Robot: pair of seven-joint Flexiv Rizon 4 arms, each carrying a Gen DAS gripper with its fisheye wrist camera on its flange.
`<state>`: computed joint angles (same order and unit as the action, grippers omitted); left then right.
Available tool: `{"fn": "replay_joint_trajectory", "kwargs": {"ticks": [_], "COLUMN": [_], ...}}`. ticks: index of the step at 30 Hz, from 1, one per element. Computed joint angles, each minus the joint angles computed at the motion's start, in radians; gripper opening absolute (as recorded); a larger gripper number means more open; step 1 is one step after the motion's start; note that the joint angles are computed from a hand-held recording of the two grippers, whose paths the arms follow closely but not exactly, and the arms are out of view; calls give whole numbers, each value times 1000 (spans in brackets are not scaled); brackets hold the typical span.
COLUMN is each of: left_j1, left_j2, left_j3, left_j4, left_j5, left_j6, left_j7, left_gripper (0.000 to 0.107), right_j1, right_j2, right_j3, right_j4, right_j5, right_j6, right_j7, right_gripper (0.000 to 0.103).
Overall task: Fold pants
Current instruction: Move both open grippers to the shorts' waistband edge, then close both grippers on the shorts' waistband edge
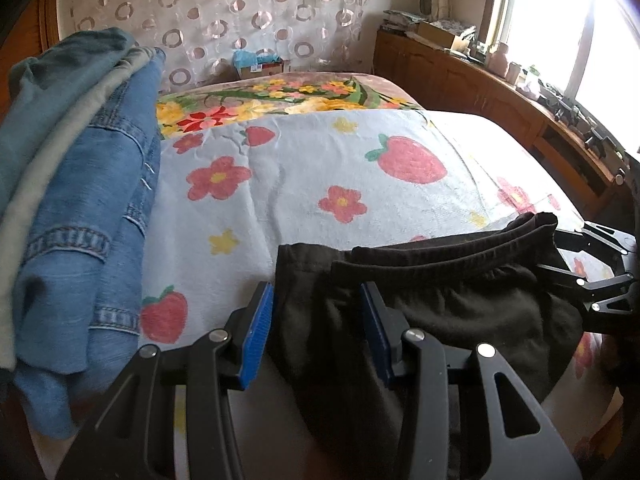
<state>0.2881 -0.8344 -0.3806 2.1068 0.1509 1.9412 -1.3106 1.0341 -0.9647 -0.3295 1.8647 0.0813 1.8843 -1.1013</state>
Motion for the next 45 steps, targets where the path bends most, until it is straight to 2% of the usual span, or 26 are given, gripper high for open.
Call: {"fn": "replay_joint_trajectory", "kwargs": {"ticks": [5,15,19,22,28,30,32,34,39,43,45], "left_j1": [-7,0,6,5,9,33,74,51,79,3,8], "left_j2": [-18,-15,-15,-15,-17,-21,-32,-24,-18,28,35], "left_j3": [14,17,13,15,9,-13,-56,-38,-75,-7,-11], "left_j4": [-6,-8,-5,-7,-7,-3,4,7,21,40,47], "left_j5": [2,15,19,19,22,39,71,71,79,43,47], "left_j6": [34,28,29,27,27,23,16,25,6,26,32], "left_j7": [-11,-15,-16,-16,-16,-11,3,16,30,26,22], "left_gripper": [56,57,57,57,57,53,37,32,17,11,9], "right_j1": [2,2,-50,-74,-95,-110,-129,-143,-161,-160,-145], "right_j2": [0,-2,16,24,28,30,30,30,30,30,36], "right_j3": [-2,-3,44,59,85,105,128,144,167,171,159], "right_j4": [1,2,-4,-16,-17,-16,-17,-18,-18,-13,-5], "right_j5": [1,4,-18,-36,-76,-83,-92,-94,-90,-79,-65], "right_j6": [0,3,-9,-33,-26,-14,-2,6,22,42,45], "right_j7": [-1,-1,-3,9,3,-1,-8,-14,-27,-40,-47], "right_gripper": [62,62,62,54,30,21,16,15,15,13,13]}}
